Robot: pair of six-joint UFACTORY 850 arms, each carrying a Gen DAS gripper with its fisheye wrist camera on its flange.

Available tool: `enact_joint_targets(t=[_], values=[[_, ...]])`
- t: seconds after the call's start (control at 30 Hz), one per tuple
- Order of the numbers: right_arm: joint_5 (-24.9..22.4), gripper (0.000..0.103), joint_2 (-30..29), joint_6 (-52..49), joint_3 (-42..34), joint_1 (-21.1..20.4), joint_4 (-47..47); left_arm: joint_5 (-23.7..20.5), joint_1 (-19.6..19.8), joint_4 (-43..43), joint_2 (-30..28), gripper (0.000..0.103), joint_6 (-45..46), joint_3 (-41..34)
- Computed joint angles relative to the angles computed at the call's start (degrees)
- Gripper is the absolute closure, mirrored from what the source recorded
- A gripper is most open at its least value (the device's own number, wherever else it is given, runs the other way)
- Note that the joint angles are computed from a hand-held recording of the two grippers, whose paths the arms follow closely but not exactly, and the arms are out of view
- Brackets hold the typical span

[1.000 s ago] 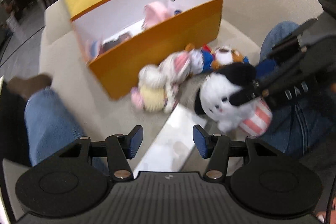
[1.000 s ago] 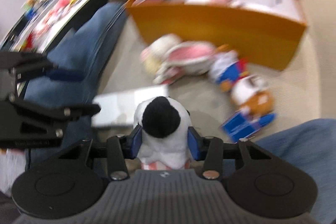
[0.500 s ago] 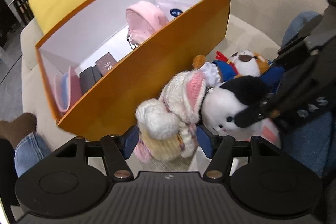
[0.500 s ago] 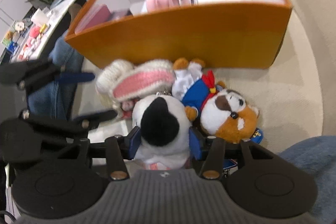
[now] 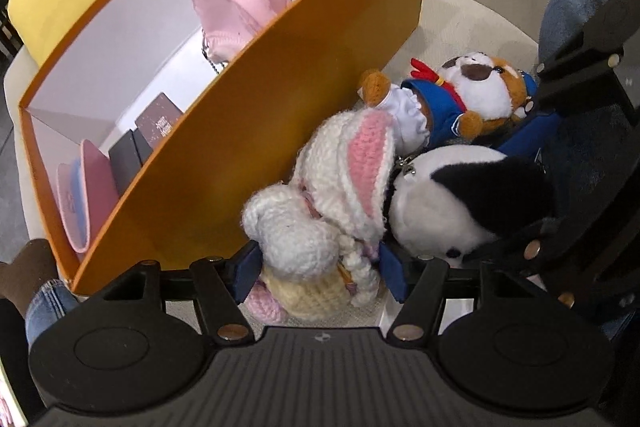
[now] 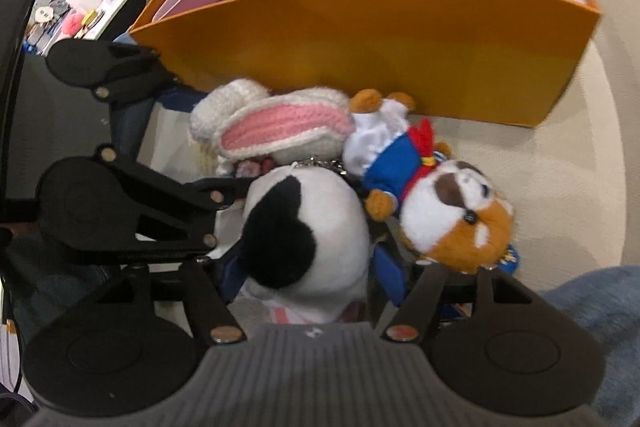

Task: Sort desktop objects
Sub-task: 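Grasp the black-and-white plush with the right tool while the left tool grasps the crocheted bunny, then lift both plushes with both tools over the orange box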

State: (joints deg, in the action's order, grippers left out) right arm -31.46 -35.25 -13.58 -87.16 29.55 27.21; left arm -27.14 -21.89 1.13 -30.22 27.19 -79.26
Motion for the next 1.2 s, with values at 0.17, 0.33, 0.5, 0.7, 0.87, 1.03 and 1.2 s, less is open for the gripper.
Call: enact_joint_targets(t=[0.17,0.33,0.5,0.7,0.87,1.03,1.2], values=[[1.5,0.045,0.7,0.1,0.9,0.2,-0.2,0.5,0.4,-1.9,1.0,0.040,-0.6,1.2],[2.3,0.046,3.6,-2.6,3.9,-0.5,3.8,2.0,1.2,-4.3,4.6,0.043,-2.8,4.9],[3.7,0.046,7.5,-5.6,7.1,-1.2,7.5,4.7,2.6,-8.9,11.4,0.044,-5.1,11.0],[4.7,0.046,10.9,-9.5,7.6,-2.2,11.0,5.3,4.4,-19.3,17.1,0.044,-1.3,12.3],[4.8,0.046,12.8,-12.3,5.8,-3.1,12.2,6.7,4.5,-26.6,20.0,0.044,1.7,10.9],[4.7,0.045,13.1,-12.2,1.7,-4.1,10.5,8.6,4.9,-30.1,19.4,0.044,2.4,7.4],[6.6,0.046,10.8,-9.2,-4.7,-5.4,6.9,9.5,5.3,-32.8,15.1,0.044,3.3,0.7]])
